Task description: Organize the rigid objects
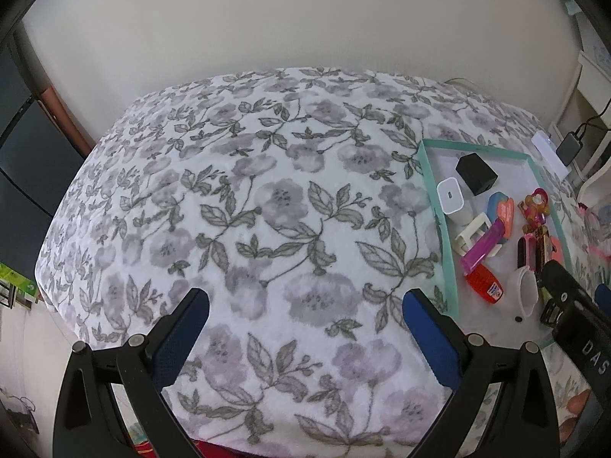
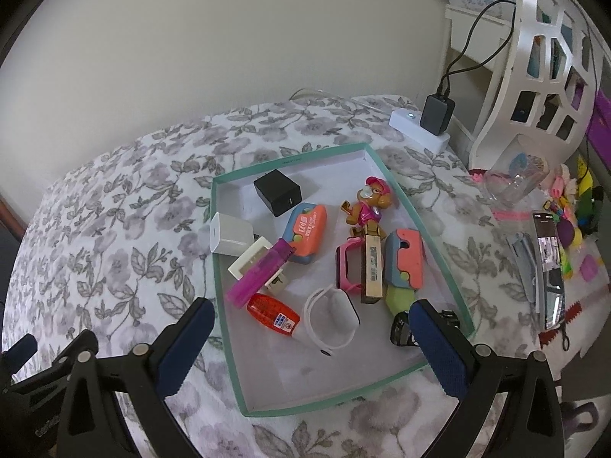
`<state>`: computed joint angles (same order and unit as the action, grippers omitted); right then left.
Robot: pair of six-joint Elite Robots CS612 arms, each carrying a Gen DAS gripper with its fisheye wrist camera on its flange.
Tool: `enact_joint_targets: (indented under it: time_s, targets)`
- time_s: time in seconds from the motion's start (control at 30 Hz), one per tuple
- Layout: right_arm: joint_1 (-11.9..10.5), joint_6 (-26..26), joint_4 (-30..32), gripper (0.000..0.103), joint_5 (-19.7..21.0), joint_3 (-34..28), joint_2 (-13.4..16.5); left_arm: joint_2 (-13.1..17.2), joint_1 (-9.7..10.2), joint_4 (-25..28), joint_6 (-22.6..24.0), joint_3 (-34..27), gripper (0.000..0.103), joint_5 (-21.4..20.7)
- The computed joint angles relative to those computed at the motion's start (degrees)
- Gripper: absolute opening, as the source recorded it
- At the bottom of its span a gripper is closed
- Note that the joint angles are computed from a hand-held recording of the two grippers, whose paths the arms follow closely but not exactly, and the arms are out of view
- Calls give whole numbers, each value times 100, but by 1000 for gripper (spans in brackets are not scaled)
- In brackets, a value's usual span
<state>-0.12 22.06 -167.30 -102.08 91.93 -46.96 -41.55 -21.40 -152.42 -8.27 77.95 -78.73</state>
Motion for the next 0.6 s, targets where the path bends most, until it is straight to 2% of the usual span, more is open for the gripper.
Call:
enact_joint_targets:
  time_s: [0.6]
  targets:
    - [57,-82,-30,103,-75,120,-49,-105,19,-174,-9,224,101,12]
